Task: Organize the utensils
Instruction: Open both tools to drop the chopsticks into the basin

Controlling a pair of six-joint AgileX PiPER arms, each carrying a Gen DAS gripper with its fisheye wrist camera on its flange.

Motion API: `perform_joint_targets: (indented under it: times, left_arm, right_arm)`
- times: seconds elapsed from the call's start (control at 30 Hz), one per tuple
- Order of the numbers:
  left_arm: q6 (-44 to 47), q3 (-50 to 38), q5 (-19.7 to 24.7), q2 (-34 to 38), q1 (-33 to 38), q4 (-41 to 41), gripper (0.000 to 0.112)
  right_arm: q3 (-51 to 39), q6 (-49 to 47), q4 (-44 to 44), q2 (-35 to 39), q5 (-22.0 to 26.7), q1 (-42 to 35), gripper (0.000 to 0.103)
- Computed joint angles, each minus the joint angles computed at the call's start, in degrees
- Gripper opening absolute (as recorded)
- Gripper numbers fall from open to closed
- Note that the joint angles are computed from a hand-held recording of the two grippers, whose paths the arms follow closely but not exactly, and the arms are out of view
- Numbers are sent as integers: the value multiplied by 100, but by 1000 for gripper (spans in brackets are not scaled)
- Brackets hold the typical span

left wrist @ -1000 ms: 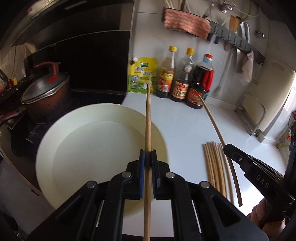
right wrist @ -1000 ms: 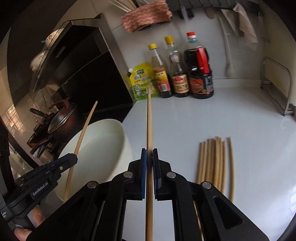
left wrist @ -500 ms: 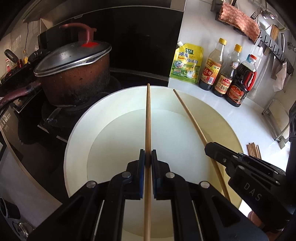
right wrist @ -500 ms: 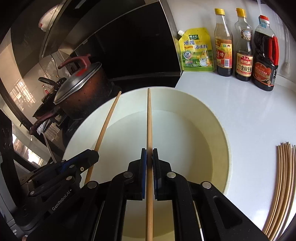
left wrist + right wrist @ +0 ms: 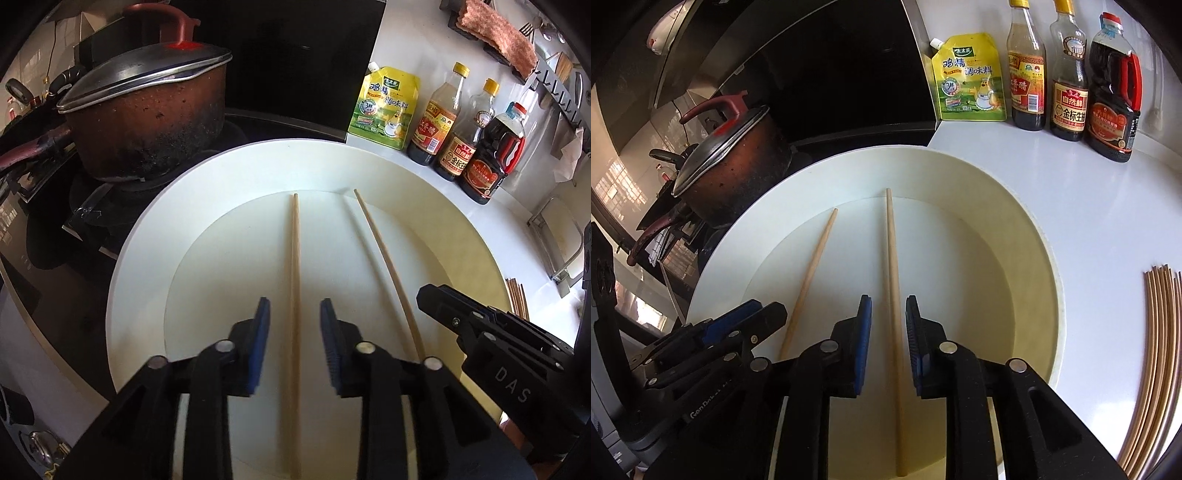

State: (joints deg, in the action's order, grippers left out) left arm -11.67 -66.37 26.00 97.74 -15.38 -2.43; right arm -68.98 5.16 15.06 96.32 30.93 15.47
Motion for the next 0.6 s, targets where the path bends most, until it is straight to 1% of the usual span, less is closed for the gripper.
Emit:
perform_joint_targets:
  times: [0.03,0.23,0.43,0.6]
  left_arm:
    - [-90,65,-55,-54,-4,76,41]
    - [-175,352,-173,-301,27,125,42]
    - [-238,597,-129,-576,-2,98,42]
    - [-771,834,-160,-838,-188,521,45]
  right_arm:
    - [8,8,-22,-20,-4,7,18]
    - [191,53,-88,-268,-93,14,18]
    - [429,65,-84,-571,-124,2,18]
    - [784,-79,40,-926,-236,-77,19]
